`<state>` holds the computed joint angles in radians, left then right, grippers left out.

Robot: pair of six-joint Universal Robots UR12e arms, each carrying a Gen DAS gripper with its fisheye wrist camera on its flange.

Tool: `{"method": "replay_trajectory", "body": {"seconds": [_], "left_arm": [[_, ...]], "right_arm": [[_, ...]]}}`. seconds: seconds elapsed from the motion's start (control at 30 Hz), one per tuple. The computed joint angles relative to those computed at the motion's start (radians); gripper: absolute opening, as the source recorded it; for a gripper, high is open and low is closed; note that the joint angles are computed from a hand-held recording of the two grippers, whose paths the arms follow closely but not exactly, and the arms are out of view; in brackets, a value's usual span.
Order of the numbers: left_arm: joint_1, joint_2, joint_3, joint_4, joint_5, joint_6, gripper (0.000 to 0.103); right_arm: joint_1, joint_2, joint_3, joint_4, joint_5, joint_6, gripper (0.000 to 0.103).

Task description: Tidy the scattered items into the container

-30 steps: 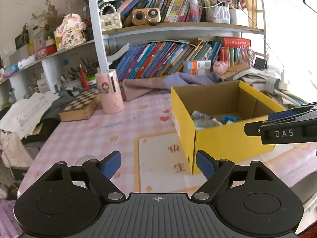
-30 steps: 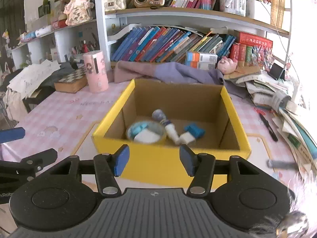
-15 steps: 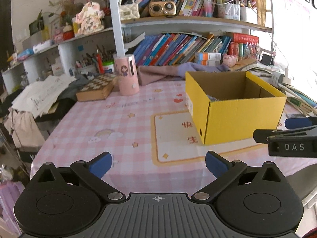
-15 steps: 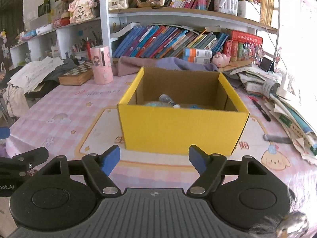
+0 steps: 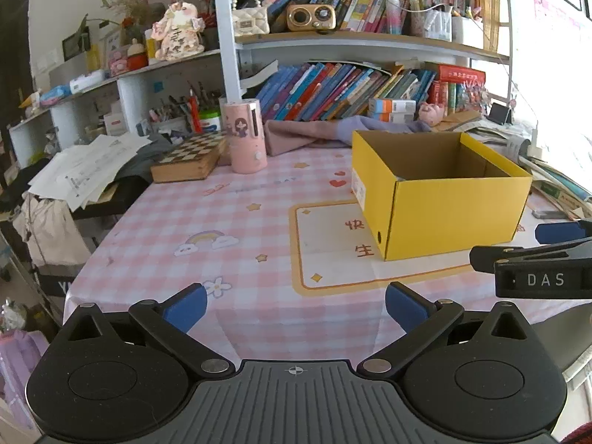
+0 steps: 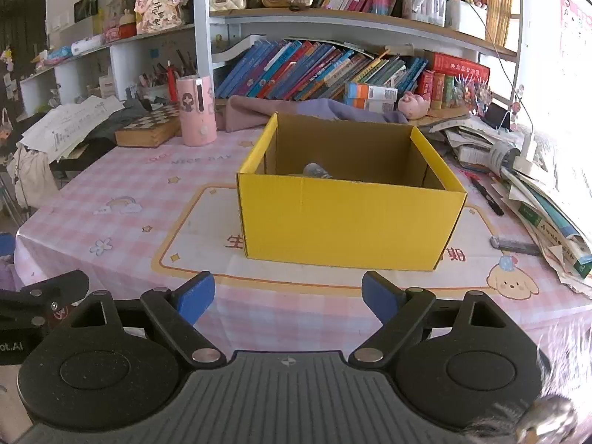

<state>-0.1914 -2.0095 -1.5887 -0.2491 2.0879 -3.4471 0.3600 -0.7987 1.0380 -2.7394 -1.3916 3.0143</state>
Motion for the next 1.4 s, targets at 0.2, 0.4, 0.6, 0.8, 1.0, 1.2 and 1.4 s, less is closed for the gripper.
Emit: {"method": "replay_trajectory", "body": {"seconds": [0.2, 0.4, 0.6, 0.8, 1.0, 1.2, 1.4], "left_arm": [[0.008, 0.010, -0.011, -0.019, -0.001, -0.037, 0.103], [0.011, 0.013, -0.015, -0.033, -0.007, -0.036, 0.103], [0.006, 0.012, -0.011, -0.049, 0.016, -0.019, 0.103], [0.006, 0.012, -0.014, -0.036, 0.024, -0.007, 0.103], [0.014, 0.017, -0.017, -0.042, 0.019, -0.024, 0.103], [0.016, 0.019, -0.020, -0.051, 0.020, -0.026, 0.103], [0.016, 0.022, -0.023, -0.056, 0.018, -0.038, 0.103]], "right_arm": [[0.006, 0.004, -0.010, 0.001, 0.003, -0.021, 0.087], [0.013, 0.010, -0.021, 0.017, 0.001, -0.030, 0.087], [0.018, 0.017, -0.034, 0.052, -0.016, -0.014, 0.087], [0.023, 0.024, -0.051, 0.074, -0.040, 0.008, 0.087], [0.028, 0.028, -0.061, 0.068, -0.034, -0.017, 0.087], [0.030, 0.030, -0.066, 0.069, -0.033, -0.022, 0.087], [0.034, 0.031, -0.069, 0.071, -0.034, -0.029, 0.087]]}}
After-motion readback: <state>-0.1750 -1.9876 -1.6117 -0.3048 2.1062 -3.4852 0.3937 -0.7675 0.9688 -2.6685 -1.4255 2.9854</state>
